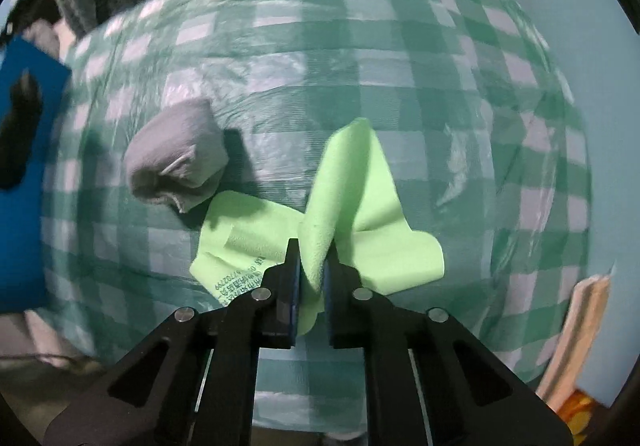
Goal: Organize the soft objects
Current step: 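Carry the black sock and lime-green cloth over the box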
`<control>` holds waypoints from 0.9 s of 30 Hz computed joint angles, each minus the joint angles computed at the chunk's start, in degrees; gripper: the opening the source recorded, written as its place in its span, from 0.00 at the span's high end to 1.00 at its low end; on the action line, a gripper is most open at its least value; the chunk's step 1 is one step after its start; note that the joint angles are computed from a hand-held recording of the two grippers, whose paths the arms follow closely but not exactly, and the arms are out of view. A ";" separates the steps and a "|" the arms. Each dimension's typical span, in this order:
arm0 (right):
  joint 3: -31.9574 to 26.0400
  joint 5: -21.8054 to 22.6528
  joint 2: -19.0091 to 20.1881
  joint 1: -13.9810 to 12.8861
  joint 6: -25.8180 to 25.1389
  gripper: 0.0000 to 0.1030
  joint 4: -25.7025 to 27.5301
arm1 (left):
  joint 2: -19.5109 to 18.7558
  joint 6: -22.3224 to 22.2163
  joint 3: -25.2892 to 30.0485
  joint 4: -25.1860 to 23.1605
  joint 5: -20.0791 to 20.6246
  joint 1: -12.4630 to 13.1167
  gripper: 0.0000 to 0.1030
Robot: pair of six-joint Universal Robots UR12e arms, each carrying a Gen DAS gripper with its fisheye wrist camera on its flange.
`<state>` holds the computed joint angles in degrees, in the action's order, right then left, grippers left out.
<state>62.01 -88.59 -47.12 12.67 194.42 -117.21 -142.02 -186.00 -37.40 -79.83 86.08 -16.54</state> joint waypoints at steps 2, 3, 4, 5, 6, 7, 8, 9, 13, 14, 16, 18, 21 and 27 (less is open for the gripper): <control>1.75 1.12 -1.07 -0.42 0.86 0.94 -2.07 | 1.20 -0.30 -1.98 0.76 -0.26 0.09 0.74; 2.54 1.71 -1.66 -0.69 1.25 0.94 -2.85 | 1.81 -0.46 -2.98 1.12 -0.56 0.15 0.74; 3.18 2.13 -2.15 -0.84 1.50 0.94 -3.41 | 2.15 -0.60 -3.50 1.27 -0.63 0.16 0.74; 3.09 2.39 -2.24 -0.97 1.79 0.94 -3.69 | 2.78 -0.73 -4.49 1.69 -0.67 0.19 0.74; 3.61 2.75 -2.74 -1.08 2.08 0.94 -4.25 | 3.10 -0.75 -4.95 1.88 -0.72 0.22 0.74; 4.09 3.17 -3.18 -1.14 2.22 0.94 -4.76 | 3.54 -0.81 -5.60 2.22 -0.83 0.27 0.74; 4.72 3.52 -3.64 -1.09 2.43 0.94 -5.54 | 4.06 -0.97 -6.37 2.74 -0.86 0.30 0.74; 5.13 3.89 -4.15 -1.12 2.47 0.94 -6.05 | 4.52 -1.10 -7.06 3.24 -0.84 0.34 0.74; 5.92 4.57 -5.44 -0.43 3.01 0.94 -7.38 | 6.17 -0.92 -9.43 4.96 -0.67 0.37 0.74; 5.95 4.75 -5.63 -0.35 3.01 0.94 -7.55 | 6.54 -0.73 -9.94 5.29 -0.56 0.36 0.74; 6.53 5.33 -6.47 -0.31 2.92 0.94 -8.18 | 7.12 -0.51 -10.76 6.16 -0.86 0.40 0.74; 5.28 5.81 -5.99 0.05 2.91 0.94 -8.15 | 7.91 -0.56 -11.84 7.41 -1.22 0.52 0.74; 4.04 6.28 -5.82 0.54 2.47 0.94 -8.34 | 9.24 -1.32 -13.77 10.41 -2.37 0.90 0.74; 1.22 7.65 -5.26 1.22 0.42 0.94 -8.88 | 10.66 -3.71 -15.42 13.34 -2.48 1.56 0.74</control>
